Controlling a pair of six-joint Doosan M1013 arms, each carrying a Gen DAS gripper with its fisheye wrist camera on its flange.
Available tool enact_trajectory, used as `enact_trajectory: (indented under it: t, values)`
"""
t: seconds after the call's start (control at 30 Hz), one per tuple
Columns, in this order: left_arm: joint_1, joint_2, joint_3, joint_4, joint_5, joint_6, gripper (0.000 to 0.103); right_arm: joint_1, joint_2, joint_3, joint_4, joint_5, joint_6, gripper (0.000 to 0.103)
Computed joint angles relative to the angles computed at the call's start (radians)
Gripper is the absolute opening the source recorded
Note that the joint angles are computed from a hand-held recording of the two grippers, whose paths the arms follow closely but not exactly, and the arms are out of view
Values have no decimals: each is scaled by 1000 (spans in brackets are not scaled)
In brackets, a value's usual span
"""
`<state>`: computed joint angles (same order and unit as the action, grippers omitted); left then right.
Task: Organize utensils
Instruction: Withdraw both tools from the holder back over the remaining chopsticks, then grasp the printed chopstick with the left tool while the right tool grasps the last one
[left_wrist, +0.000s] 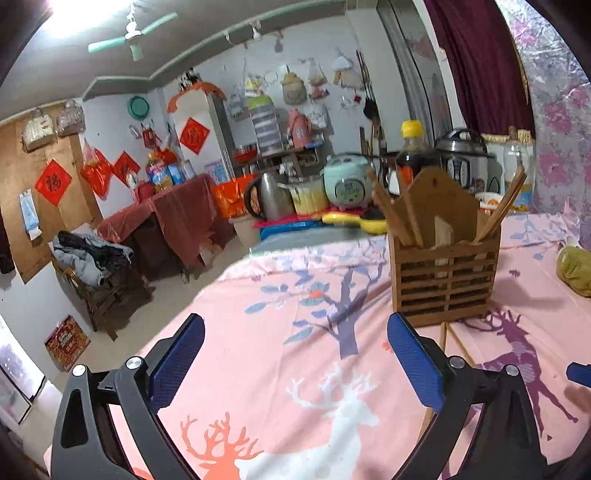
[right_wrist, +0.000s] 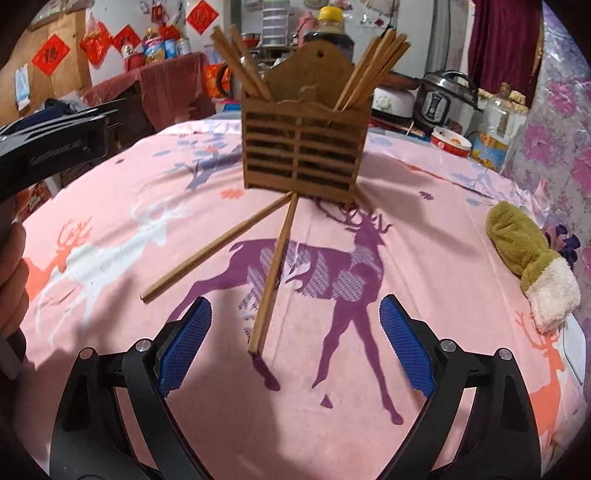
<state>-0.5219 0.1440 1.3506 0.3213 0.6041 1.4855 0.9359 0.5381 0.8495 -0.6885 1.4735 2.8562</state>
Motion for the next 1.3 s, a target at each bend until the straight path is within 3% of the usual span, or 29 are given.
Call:
enact_trajectory:
  t: [0.13, 0.2, 0.27, 0.4, 0.43, 0.57, 0.77, 1.03, 1.13, 1.2, 1.23, 1.27, 1.3]
  values:
    - [7, 23, -33, -73, 74, 68, 97, -6, 14, -15, 47, 7, -34, 88]
    - [6, 27, -35, -73, 86, 69, 97, -9, 24, -27, 67, 19, -53, 78]
    - [4, 28, -34, -64, 89, 63, 97, -15, 21, -23, 97, 9, -59, 56]
    - [2, 31, -35, -62, 94, 63, 97, -34, -5, 25, 166, -49, -25, 29]
    - [2, 32, -35, -63, 97, 66, 97, -34, -8, 28, 166, -43, -11, 6]
    - [6, 28, -27, -119, 116, 127, 97, -33, -41, 80, 187, -74, 27, 6]
    - [27, 13, 7, -360, 236, 439, 97, 2, -91, 157, 152, -80, 78, 8]
    - [21, 23, 17, -468, 322, 614, 95, 1, -128, 203, 105, -87, 201, 25]
    - [26, 48, -8, -498, 405, 637, 80, 8, -140, 217, 67, -96, 240, 29]
    - [24, 65, -25, -501, 466, 640, 62, 10, -149, 228, 54, -101, 265, 30]
    - [28, 72, -32, -521, 489, 649, 52, 9, -152, 232, 53, -103, 273, 30]
    - [37, 76, -40, -558, 509, 662, 29, 8, -155, 236, 52, -105, 280, 30]
    - [46, 83, -50, -589, 542, 677, 18, 8, -157, 239, 52, -105, 289, 30]
